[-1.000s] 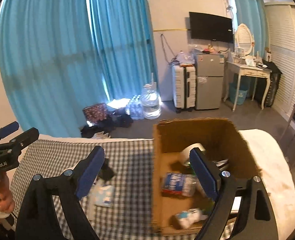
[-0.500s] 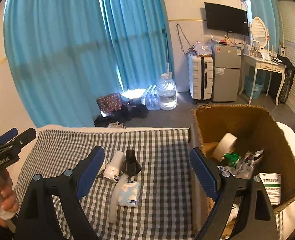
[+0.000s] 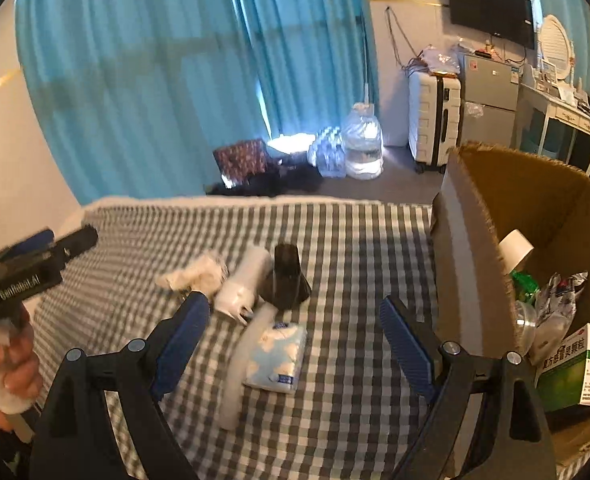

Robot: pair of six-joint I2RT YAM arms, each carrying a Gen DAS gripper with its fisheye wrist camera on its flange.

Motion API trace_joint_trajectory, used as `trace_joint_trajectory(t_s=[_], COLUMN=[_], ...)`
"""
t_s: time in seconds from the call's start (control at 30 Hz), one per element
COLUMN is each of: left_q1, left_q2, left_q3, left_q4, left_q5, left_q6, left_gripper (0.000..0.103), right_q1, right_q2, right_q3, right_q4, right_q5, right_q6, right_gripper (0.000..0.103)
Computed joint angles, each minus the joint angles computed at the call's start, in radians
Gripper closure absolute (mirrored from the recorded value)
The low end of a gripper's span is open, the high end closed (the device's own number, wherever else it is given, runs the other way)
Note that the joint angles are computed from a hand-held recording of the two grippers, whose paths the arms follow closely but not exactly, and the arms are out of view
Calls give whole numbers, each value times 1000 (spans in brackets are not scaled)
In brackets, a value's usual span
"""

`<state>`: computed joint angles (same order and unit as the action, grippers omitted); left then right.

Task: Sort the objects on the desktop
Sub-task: 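Move both tools back over the remaining items on the bed, then grasp the white lace cloth with left tool while right tool grasps the blue tissue pack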

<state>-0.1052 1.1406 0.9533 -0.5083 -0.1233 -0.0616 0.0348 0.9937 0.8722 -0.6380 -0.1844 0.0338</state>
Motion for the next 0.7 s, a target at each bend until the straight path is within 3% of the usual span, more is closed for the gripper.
trace_joint_trajectory(t_s=[0.07,0.2,0.33,0.47,0.57,0.63,0.7], left_q1=[7,16,28,21,14,10,0], left_q2=[16,92,136,184,233,299,341], left_q3=[-9,21,8,-3,3,38,49], left_q4=[19,-5,13,44,59,30,30], left_q5=[2,-11,4,1,-9,-1,-16], left_q6=[20,48,46,49,54,65,67], left_gripper=[0,0,0,0,0,0,0], right_q1=[-15,27,22,36,63,59,53], right_q2=[8,42,100,116,134,175,201], right_q3=[-20,-70,-97,-116,-133,-137,-140], right_q4=[20,66,94,116,138,146,151], right_q5=[-45,28,-7,-23,27,24,11], right_q6=[-38,-82,-72,-60,-59,-59,-51], right_gripper=[16,16,26,29,33,41,42])
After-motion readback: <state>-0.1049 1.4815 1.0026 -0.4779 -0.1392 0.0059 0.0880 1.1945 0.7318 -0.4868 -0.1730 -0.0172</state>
